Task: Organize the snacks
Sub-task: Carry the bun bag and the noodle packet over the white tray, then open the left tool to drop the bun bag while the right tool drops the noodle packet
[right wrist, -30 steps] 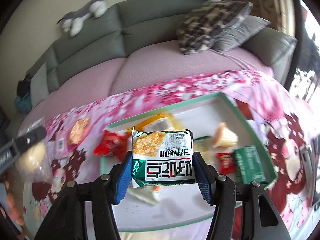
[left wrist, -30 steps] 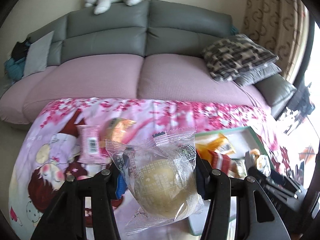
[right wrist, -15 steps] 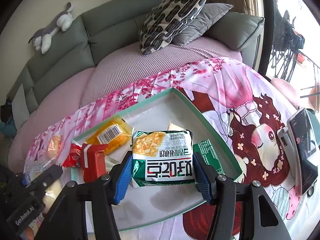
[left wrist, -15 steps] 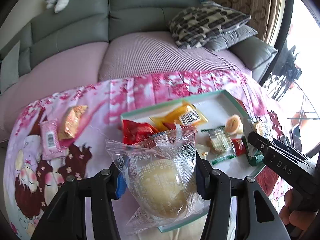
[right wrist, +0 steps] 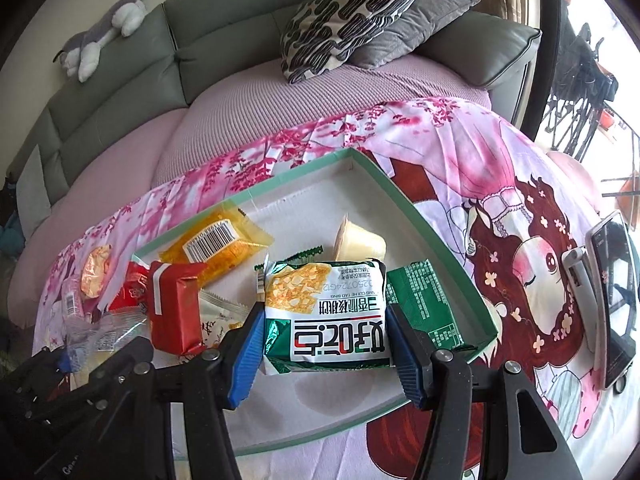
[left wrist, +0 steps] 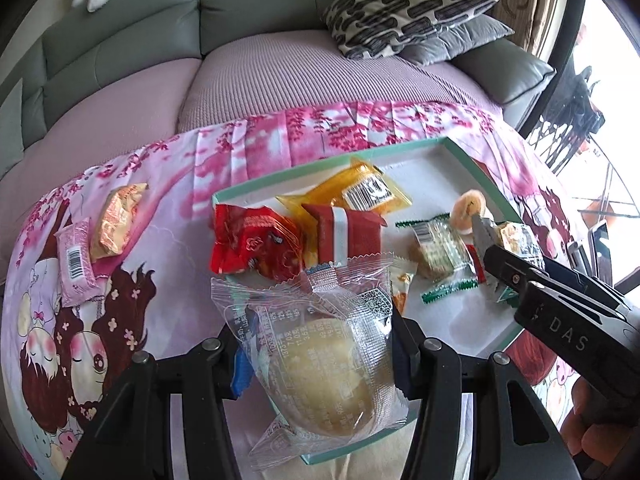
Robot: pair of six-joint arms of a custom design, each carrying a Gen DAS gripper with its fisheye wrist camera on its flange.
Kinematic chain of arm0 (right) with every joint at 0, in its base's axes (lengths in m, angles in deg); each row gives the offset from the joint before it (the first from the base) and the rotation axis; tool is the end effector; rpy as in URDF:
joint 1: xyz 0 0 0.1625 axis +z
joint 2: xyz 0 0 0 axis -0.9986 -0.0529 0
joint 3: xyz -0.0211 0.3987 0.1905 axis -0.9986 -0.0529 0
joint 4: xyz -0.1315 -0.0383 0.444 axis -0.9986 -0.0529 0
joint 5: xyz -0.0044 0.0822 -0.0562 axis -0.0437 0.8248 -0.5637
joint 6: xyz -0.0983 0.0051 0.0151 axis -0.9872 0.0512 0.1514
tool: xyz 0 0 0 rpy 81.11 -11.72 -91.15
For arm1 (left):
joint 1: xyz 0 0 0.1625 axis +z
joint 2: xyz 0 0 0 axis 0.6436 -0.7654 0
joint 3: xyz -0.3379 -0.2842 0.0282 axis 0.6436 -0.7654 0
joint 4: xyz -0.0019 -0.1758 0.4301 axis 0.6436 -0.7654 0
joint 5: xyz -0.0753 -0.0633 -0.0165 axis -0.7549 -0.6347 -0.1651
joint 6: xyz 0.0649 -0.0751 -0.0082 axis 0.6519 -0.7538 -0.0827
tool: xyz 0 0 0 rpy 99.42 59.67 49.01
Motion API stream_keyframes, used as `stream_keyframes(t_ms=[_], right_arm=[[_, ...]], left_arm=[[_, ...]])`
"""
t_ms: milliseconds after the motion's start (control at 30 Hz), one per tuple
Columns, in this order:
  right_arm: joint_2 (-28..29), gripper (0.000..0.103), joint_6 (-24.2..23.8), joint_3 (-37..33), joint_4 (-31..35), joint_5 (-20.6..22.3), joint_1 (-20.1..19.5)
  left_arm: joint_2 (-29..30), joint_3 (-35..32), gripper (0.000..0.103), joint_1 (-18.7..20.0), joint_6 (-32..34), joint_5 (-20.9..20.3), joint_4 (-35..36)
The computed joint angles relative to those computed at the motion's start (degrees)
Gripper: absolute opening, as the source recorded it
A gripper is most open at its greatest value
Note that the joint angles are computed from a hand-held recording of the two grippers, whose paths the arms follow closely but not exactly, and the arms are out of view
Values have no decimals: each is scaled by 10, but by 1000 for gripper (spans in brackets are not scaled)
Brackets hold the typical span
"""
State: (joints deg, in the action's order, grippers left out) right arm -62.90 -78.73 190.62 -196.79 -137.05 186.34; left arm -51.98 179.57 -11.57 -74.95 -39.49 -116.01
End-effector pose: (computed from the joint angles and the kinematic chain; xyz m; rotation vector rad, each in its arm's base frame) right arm 0.1563 -0.4913 0.3488 0.1943 -2.4057 0.7357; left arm -0.4198 -0.4607 0.0737 0.3280 2.3364 -0.6085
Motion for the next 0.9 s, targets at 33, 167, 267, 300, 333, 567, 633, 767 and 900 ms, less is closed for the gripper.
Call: stream_keyframes(t_ms=[33,167,267,300,333,567,633,767,900], right_arm=[[1,61,1,-1,3,-2,0],[6,61,7,-4,19,-11,-1],[9,61,10,-6,29,-15,-1],[10,61,11,-7,33,-17,-1],[11,62,12,-7,36,-19,-1],[16,63,15,-10,49,-28,0],[16,63,14,-10,50,-29,0],[15,63,11,-9,50,-27,0],[13,63,8,-9,46,-23,0]], left_arm=[[2,-1,56,1,2,-4,1],[8,-5,56,6,8,-21,3],[11,-6,56,9,14,-31,0],[13,-7,56,9,15,-32,0],[13,-7,56,10,16,-33,0],[14,-10,62,12,7,-35,10],[13,-12,67,11,4,-30,16],[9,-10,69,9,1,-31,14],[8,-11,70,6,-2,-26,20]])
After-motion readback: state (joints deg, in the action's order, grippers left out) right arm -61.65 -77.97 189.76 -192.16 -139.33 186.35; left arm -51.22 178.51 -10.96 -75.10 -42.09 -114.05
